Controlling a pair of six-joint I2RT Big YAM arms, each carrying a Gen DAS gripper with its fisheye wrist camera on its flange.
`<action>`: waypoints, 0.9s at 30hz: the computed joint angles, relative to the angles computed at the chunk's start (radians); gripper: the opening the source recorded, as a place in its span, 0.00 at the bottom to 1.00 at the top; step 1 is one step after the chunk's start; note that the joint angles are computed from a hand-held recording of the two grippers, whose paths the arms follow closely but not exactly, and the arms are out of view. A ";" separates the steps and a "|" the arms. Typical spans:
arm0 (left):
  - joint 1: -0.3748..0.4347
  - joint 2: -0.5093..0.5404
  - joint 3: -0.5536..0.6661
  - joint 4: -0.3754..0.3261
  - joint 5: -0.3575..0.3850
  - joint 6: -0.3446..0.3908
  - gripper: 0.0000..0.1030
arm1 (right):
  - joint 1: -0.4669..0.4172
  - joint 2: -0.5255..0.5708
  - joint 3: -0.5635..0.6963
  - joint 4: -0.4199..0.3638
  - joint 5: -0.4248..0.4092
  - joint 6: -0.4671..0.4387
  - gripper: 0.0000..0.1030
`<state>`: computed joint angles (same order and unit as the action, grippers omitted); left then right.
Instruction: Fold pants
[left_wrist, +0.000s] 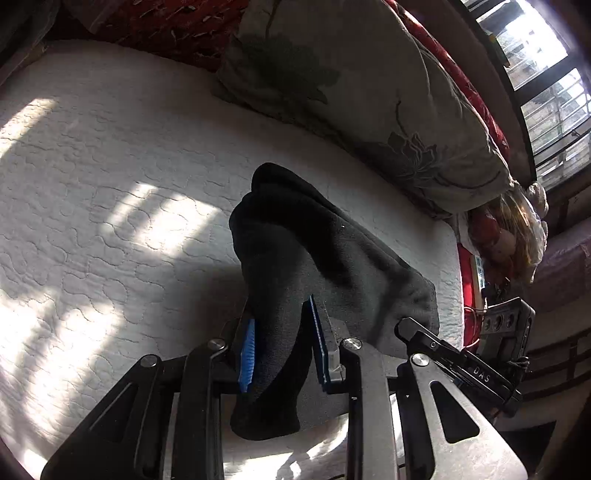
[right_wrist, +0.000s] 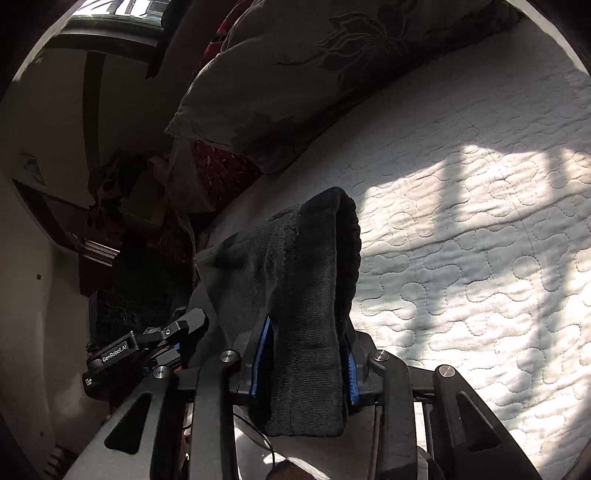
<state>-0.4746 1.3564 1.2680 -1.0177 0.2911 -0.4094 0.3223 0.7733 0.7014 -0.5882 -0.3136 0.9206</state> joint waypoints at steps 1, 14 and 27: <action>0.000 0.029 0.011 -0.038 -0.049 0.013 0.22 | 0.000 0.061 0.031 -0.026 0.023 -0.037 0.40; -0.134 -0.163 -0.195 -0.036 -0.264 -0.075 0.37 | 0.297 0.052 0.109 -0.463 0.560 0.035 0.90; -0.364 -0.325 -0.290 -0.155 -0.508 -0.193 0.37 | 0.758 0.027 0.188 -0.755 0.848 0.343 0.96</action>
